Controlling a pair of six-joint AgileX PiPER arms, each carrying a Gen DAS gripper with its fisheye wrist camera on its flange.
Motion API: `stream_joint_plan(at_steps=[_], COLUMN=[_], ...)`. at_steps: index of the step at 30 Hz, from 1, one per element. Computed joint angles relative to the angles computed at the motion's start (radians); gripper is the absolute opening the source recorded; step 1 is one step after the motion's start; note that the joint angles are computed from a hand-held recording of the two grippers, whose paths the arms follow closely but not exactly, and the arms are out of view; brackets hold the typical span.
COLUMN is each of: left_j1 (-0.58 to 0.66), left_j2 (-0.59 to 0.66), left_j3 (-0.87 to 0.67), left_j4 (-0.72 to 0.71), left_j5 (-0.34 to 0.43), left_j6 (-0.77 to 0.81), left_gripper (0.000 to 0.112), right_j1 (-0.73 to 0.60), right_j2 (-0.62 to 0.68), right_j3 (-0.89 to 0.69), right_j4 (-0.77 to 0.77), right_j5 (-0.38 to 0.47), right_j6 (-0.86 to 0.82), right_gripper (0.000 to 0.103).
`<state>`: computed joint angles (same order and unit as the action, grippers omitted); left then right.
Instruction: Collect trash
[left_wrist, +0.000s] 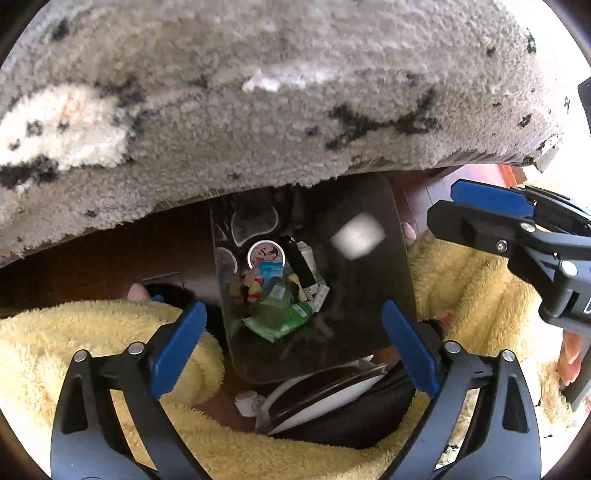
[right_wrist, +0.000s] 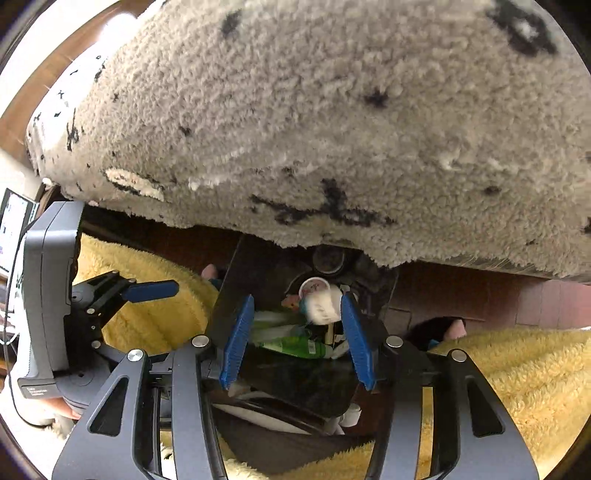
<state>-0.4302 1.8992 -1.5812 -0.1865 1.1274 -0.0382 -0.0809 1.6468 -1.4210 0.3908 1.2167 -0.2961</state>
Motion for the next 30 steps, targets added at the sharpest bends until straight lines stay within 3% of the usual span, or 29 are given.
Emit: stream_joint_plan(at_steps=[1,10,21,26,30], left_j1=[-0.003,-0.018,-0.026,-0.039,-0.046], left_j2=[-0.009,-0.109,-0.191,-0.203,-0.172], left_j3=[0.002,0.002,-0.153,-0.283,-0.443], left_j4=[0.008,0.064,0.159,0.267,0.355], left_j5=[-0.003,-0.023,-0.034,-0.065,-0.032], left_j6=[-0.005,-0.035,-0.076,-0.155,-0.222], left_gripper=[0.094,0.095,0.095,0.095,0.095], right_j1=[-0.002,-0.036,-0.050,-0.060,-0.079], right_j2=[-0.005,-0.077,-0.100,-0.120,-0.089], right_j3=[-0.003,-0.046,-0.235,-0.317,-0.458], right_j4=[-0.003,-0.049,-0.138,-0.183,-0.201], right_j5=[-0.001,-0.019,-0.022,-0.068,-0.050], right_j6=[0.003,0.024,0.078,0.111,0.132], right_gripper=[0.051,0.096,0.099,0.099,0.100])
